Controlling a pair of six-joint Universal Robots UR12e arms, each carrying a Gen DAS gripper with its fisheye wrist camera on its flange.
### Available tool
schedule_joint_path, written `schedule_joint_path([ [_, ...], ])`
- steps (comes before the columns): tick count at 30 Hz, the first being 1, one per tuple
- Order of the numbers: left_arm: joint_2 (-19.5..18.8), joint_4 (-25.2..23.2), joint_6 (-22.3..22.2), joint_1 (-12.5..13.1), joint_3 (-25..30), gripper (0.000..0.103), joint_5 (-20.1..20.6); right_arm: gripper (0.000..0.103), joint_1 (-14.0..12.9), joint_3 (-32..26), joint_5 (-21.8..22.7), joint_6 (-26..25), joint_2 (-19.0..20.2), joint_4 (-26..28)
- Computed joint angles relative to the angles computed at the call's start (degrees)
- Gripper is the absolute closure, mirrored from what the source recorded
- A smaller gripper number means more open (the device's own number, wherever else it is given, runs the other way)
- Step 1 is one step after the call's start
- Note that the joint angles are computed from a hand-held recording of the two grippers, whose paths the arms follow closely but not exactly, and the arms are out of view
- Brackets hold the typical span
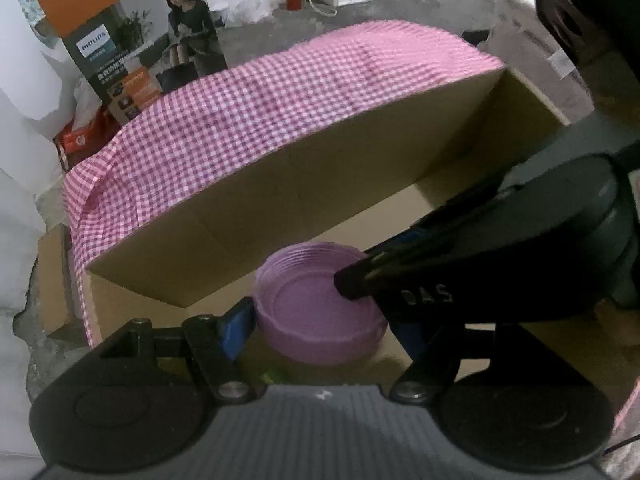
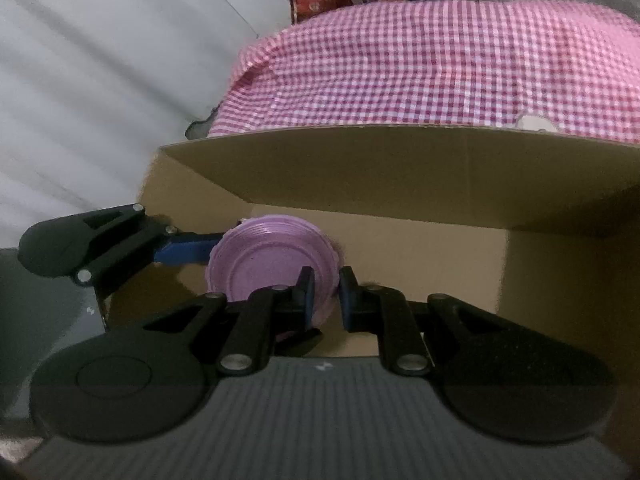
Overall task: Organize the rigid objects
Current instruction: 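Carry the purple lid with the right gripper down into the box, then open the right gripper to release the purple lid in the box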
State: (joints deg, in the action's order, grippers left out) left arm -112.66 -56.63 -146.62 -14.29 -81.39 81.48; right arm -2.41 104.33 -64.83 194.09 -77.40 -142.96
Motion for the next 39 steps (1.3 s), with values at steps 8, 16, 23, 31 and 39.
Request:
schedule_joint_path([
  [8, -2.39, -0.44, -0.74, -0.51, 1.89, 0.029, 3.82, 0.091, 0.55, -2.75, -0.31, 1.18, 3.5, 1.18],
  [16, -2.6, 0.05, -0.79, -0.71, 1.96, 0.024, 5.24, 0.088, 1.03, -3.33, 0.01, 3.17, 5.31, -0.97],
  [23, -1.56, 1.24, -1.34, -0.28, 1.2, 0.023, 3.85, 0.069, 1.07, -3.16, 0.11, 4.28, 5.01, -3.15],
  [31, 3.01, 4.79, -1.31, 1.42, -2.27, 0.023, -1.7, 0.054, -0.11, 4.07, 1.04, 7.83, -2.34, -13.54],
  [39, 9.53, 9.2, 0.02, 3.45, -7.44, 0.021, -8.04, 0.049, -0.71, 16.18, -1.14, 11.27, -14.72, -28.07],
])
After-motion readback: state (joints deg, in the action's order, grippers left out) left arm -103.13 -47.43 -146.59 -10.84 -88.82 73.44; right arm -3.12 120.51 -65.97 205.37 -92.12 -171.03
